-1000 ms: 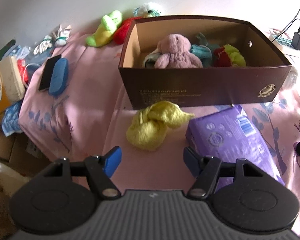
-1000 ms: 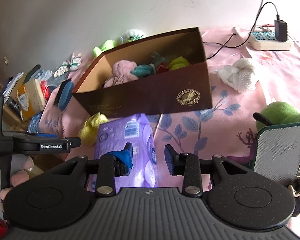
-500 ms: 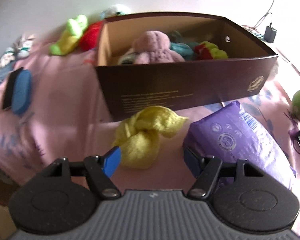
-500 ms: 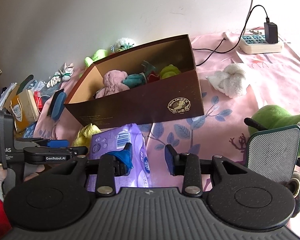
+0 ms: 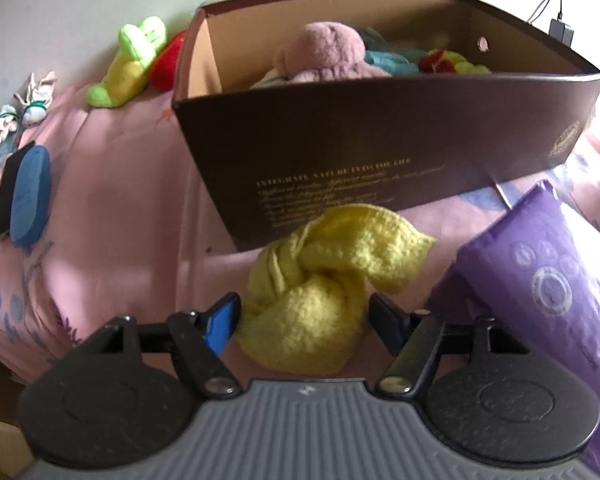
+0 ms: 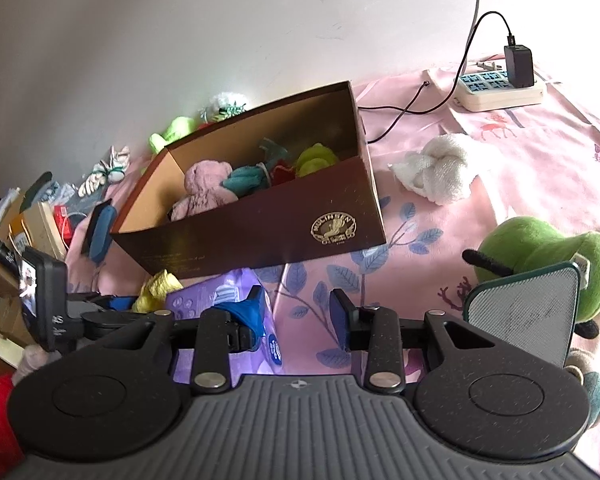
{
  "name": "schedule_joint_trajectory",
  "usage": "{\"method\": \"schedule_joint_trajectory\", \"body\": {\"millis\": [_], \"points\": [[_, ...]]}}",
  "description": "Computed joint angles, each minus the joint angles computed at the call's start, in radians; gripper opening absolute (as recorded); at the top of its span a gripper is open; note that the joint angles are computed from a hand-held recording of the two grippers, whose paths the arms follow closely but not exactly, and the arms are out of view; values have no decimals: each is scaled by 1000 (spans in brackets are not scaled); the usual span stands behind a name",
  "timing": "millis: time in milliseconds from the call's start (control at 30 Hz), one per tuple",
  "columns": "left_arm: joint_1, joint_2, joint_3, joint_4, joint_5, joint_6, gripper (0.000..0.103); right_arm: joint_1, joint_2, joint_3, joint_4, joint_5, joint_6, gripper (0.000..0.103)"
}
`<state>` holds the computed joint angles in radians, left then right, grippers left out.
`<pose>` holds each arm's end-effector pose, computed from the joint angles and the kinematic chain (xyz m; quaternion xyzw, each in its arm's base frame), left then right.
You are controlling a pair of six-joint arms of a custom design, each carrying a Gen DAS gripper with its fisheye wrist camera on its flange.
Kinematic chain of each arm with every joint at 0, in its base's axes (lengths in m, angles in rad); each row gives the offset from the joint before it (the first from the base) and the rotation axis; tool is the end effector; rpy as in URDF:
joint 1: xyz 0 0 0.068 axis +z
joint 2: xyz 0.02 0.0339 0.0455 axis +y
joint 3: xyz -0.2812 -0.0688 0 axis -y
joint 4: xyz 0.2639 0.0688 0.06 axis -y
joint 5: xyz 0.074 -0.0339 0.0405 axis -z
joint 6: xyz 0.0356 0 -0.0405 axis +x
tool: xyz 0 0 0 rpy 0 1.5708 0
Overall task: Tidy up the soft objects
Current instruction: 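Close left tool on yellow knitted towel while right tool moves toward grey-teal sock, then lift yellow towel with left tool while right tool grasps grey-teal sock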
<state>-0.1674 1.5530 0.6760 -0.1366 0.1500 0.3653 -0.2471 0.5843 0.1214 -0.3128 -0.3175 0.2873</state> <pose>0.2827 -0.0532 0.1374 0.2722 0.9195 -0.0446 0.2800 0.1243 -0.0199 0.1290 0.1813 0.8943 0.1534 0.3793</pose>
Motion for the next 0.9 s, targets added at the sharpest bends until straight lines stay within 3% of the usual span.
{"method": "schedule_joint_trajectory", "body": {"millis": [100,233,333,533,767,900], "points": [[2,11,4,15,9,-14,71,-126,-48,21,-65,-83,-75,18],[14,8,2,18,40,-16,52,-426,-43,80,-157,-270,-215,18],[18,6,-1,22,47,-20,46,-662,30,135,-191,-365,-305,18],[23,-28,-22,56,46,-51,39,-975,240,207,-168,-441,-357,19],[35,-98,-50,53,43,-63,39,-1100,339,247,-231,-462,-499,19],[57,-149,-54,19,46,-88,39,-1169,446,280,-302,-470,-654,19]]}}
